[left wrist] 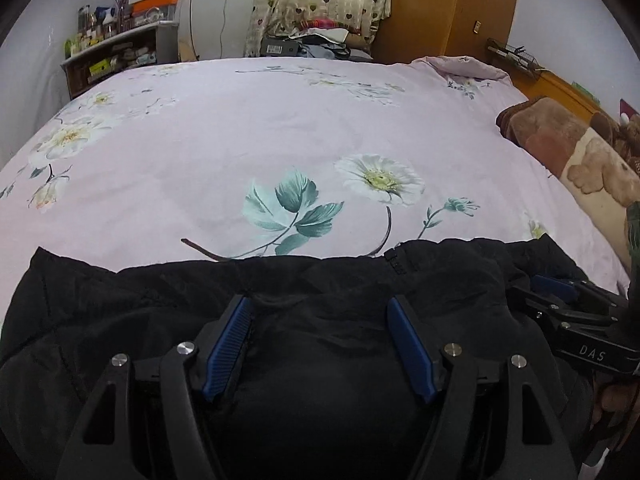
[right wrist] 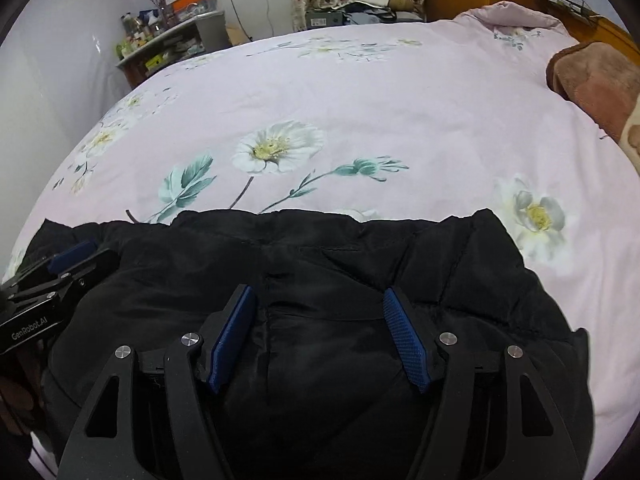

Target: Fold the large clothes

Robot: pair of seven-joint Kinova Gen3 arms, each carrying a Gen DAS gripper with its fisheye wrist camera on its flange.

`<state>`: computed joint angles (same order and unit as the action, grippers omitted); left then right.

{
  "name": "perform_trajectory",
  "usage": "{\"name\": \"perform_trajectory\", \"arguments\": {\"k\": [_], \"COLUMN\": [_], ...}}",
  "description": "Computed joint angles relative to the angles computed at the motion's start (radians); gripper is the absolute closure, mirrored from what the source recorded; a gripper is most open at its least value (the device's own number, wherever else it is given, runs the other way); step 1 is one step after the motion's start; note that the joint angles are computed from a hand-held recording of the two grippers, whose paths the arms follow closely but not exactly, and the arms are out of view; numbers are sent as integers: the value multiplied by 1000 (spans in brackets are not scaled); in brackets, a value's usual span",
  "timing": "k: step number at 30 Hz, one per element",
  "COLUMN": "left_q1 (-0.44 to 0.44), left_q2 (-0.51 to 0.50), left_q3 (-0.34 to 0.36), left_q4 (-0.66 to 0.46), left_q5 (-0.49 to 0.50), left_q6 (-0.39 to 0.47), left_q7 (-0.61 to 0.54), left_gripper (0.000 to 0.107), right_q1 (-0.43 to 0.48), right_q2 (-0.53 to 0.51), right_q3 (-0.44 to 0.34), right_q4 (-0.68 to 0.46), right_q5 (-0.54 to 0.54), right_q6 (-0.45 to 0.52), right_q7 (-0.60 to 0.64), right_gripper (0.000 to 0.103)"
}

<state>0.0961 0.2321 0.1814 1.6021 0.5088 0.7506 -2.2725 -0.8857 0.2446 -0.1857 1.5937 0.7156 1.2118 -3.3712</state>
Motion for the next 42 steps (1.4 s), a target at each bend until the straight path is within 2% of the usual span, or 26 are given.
{"name": "perform_trajectory", "arguments": {"k": [3,5,8,10,13,15,17,19,21,24,29,34,36,39,42], "left_q1": [10,40,-17,-54,-42,-71,-117,-88,-70,-98,-133,-112,-97,-70,-131], "left_q2": [7,11,2,-24,-12,46,71,56,57,65,65,69,72,75,44], "left_q3": [-2,-30,-5,-18,-75,-77,-46,-61,-53,-31,-15,-24,-33,-54,-33], "left_q4": [6,-37,-105,-102,-110,-144,-136,-96,-73,-59,-30,-36,-57,-123,-143], "left_q5": [-15,-54,-52,-11,-71,-95,-62,-69,-104,-67,-9,-39,-71,-131,-65], "left_q6": [-17,40,125,104,45,84,91,32,-17,-31,-59,-63,-41,39,108], "left_q7": [10,51,54,2,16,68,77,57,84,65,11,40,69,118,74], "left_gripper": [34,34,39,39,39,38,38,38,38,38,38,38,38,38,39], "right_q1": [-18,-17,-19,-66,-51,-19,25,6,15,17,7,19,27,54,-2], "right_q2": [28,26,1,-29,-55,-67,-90,-74,-49,-69,-74,-77,-81,-99,-119], "right_q3": [4,6,-5,-5,-21,-27,-60,-45,-51,-50,-62,-64,-64,-78,-94], "right_q4": [0,0,-33,-31,3,52,113,112,98,146,190,195,180,127,82], "right_q5": [17,9,0,53,39,3,-8,8,10,20,52,43,26,-21,15], "right_q6": [16,17,63,138,198,179,122,124,134,86,66,52,59,102,199], "right_q7": [-26,-17,18,-23,-71,-98,-161,-165,-149,-196,-261,-257,-231,-165,-182], "right_gripper": [37,37,37,37,37,37,37,37,37,37,37,37,37,37,38]}}
